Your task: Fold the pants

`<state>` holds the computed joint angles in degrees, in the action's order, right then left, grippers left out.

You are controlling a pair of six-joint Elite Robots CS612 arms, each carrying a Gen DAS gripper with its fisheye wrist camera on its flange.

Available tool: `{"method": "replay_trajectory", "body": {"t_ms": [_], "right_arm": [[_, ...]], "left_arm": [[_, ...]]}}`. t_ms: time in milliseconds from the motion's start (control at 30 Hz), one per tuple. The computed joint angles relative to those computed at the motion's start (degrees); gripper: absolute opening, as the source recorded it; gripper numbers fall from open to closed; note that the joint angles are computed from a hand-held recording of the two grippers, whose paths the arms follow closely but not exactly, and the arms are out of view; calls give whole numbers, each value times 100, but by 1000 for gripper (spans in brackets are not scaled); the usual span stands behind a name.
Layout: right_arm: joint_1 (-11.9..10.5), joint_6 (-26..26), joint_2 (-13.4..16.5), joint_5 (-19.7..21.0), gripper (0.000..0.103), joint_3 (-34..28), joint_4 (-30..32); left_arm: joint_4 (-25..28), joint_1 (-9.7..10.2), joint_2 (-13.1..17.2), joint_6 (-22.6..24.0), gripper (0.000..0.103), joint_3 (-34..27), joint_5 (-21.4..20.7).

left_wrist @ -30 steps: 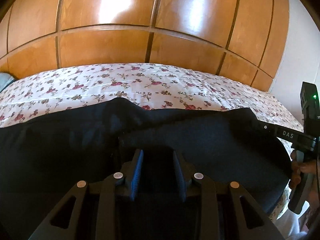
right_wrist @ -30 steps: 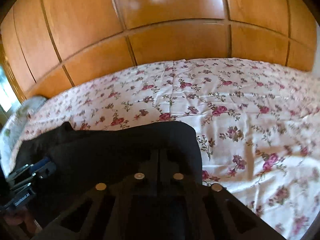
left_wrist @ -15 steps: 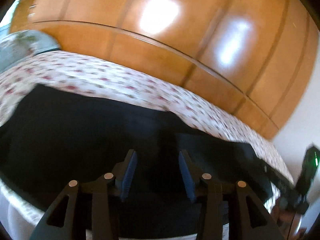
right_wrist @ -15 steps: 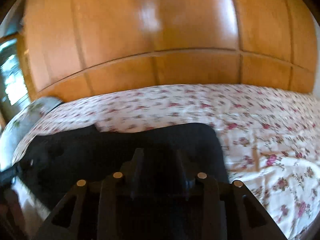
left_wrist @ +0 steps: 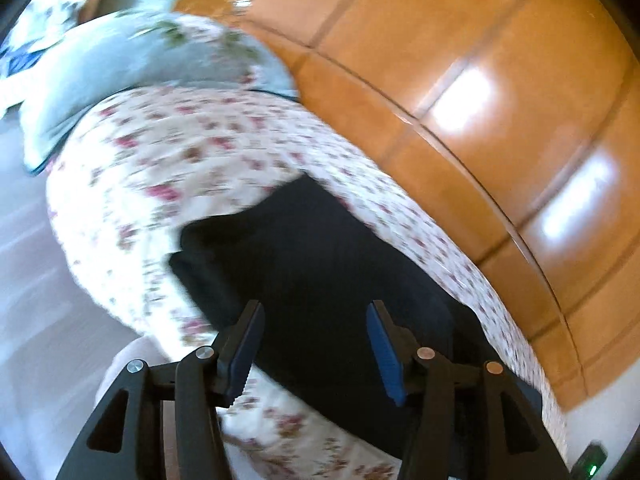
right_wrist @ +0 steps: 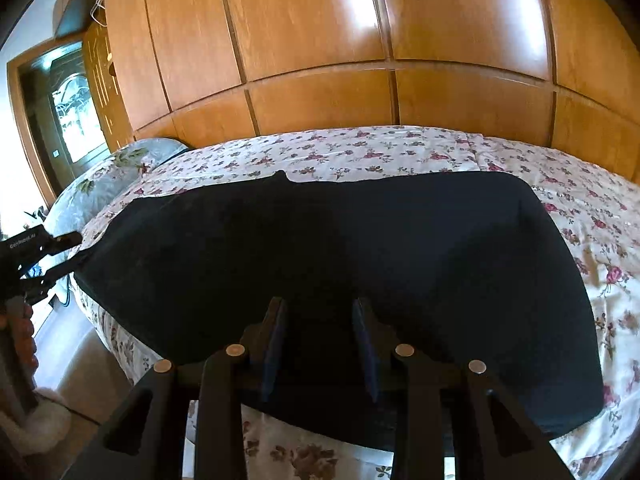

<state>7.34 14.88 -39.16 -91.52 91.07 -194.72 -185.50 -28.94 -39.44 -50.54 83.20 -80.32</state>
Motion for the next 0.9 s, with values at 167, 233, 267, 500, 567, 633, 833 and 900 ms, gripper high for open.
{"method": "replay_trajectory", "body": {"t_ms": [167,233,267,500,567,633,833,900], "right_arm": [[-19,83,22,38,35,-4,-73],[-14,120,18,42,35,4,-89],[-16,127,21,50,35,2,-95],[-2,147,32,19,35,10,-154],[2,152,39,6,35,7,-172],[2,151,47,-1,35,7,-196],[-6,142,41,21,35,15,-186],[-22,173,25,79,35,17,-135]], "left_arm": [[88,240,23,-1019,61,131,-456],[-9,343,124,-1355,61,91,-833],[-88,394,187,-1465,61,55,-995],[-669,569,491,-1820,61,-155,-1547],[-761,571,514,-1762,61,-176,-1467],[-639,570,499,-1580,45,-212,-1402],[-350,491,417,-783,17,-348,-1086],[-529,455,397,-632,16,-371,-1026]]}}
